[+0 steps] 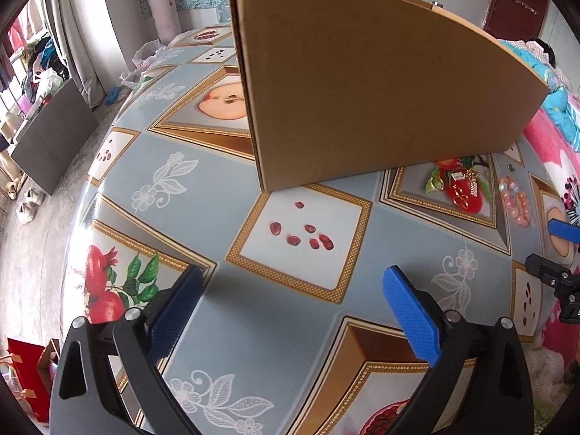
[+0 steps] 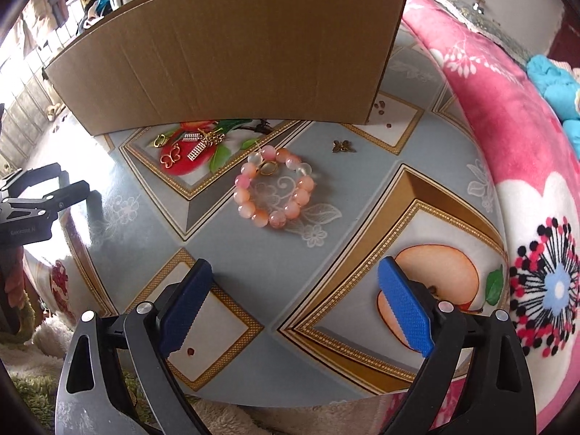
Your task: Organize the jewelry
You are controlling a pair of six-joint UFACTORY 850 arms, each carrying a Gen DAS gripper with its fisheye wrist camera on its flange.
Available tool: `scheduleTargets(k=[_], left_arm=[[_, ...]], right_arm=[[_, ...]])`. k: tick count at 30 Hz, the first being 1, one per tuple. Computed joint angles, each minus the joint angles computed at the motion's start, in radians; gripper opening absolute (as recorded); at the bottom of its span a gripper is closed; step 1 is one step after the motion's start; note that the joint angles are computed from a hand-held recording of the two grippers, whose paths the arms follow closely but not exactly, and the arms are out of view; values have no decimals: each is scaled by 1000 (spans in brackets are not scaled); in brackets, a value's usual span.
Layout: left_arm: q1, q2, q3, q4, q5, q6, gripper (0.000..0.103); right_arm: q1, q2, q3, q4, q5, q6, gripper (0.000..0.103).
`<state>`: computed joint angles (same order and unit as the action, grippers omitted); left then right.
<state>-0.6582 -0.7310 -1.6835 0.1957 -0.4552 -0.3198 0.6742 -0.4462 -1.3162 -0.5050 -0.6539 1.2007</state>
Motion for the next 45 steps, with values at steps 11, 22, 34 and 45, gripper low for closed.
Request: scheduleTargets(k=[11, 22, 34, 45], left_arm=[[-6, 12, 24, 44, 20, -54, 98], [-5, 16, 30, 58, 27, -65, 98], [-6, 13, 24, 53, 21, -59, 98], [-6, 12, 23, 53, 19, -59, 98]], right_arm=[[18, -10, -14, 3, -20, -1, 95], [5, -15, -20, 36, -15, -39, 95], [-10, -13, -19, 74, -9, -102, 95], [-11, -15, -19, 80, -9, -107, 95]])
